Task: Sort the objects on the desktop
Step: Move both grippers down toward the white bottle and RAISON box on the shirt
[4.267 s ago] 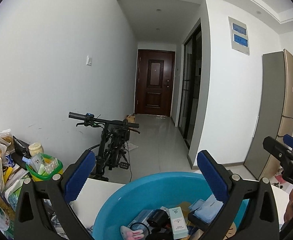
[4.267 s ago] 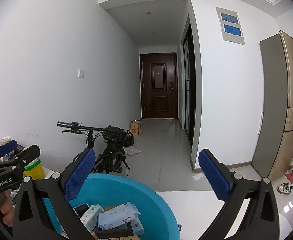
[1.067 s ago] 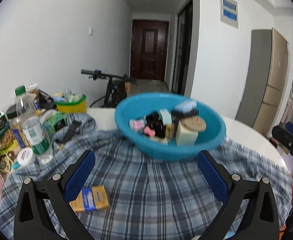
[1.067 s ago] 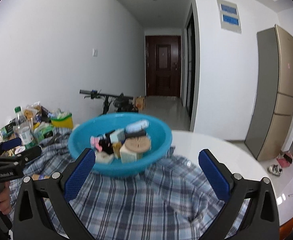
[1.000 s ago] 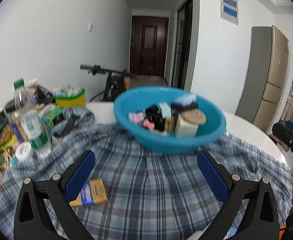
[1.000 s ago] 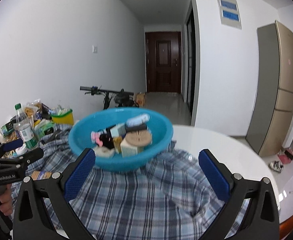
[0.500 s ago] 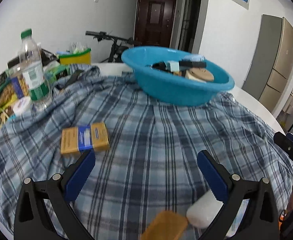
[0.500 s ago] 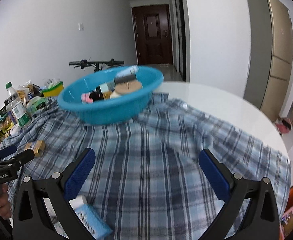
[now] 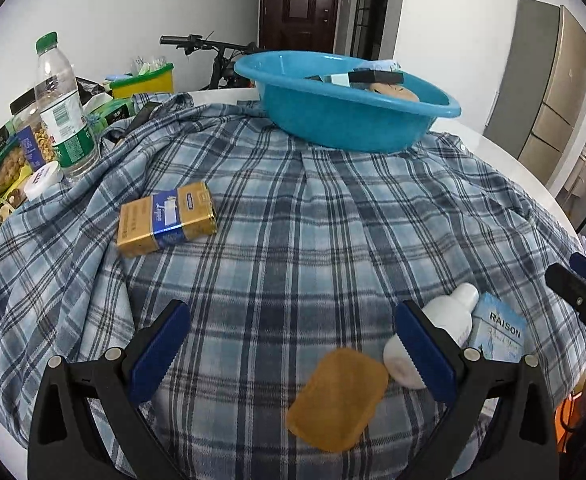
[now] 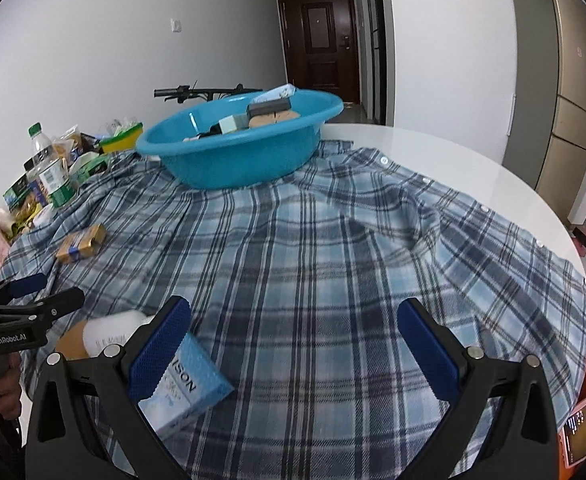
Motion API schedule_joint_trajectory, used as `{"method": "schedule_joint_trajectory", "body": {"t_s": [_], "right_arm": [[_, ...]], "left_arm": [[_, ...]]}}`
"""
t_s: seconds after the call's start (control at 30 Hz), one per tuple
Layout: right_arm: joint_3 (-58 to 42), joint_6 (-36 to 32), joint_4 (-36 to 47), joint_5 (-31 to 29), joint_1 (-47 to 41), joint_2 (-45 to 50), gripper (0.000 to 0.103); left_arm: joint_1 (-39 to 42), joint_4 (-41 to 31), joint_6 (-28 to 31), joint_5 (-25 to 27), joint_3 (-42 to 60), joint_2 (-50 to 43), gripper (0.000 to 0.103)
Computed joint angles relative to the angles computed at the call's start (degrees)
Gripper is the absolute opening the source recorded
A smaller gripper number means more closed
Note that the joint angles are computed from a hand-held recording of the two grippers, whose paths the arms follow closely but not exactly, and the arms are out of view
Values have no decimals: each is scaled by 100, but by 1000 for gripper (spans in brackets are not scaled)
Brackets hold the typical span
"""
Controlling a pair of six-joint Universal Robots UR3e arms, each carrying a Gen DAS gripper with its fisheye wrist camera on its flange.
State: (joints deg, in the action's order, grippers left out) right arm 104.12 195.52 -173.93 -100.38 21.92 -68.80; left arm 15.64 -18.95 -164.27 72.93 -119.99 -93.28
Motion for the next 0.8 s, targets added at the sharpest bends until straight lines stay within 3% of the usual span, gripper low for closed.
{"method": "schedule_joint_trajectory", "body": {"t_s": [0.3,0.43,0.8], "right_arm": [[192,-32,13,208,13,-37,103],[296,-352,-103,893,-74,-74,103],[-794,-1598,1143,1040,574,606,103]], "left_arm": [[-33,-188,69,91,-18,15,103],[-66,-249,85,127,-18,0,103],[-182,-328,111,155,41,-128,103]]}}
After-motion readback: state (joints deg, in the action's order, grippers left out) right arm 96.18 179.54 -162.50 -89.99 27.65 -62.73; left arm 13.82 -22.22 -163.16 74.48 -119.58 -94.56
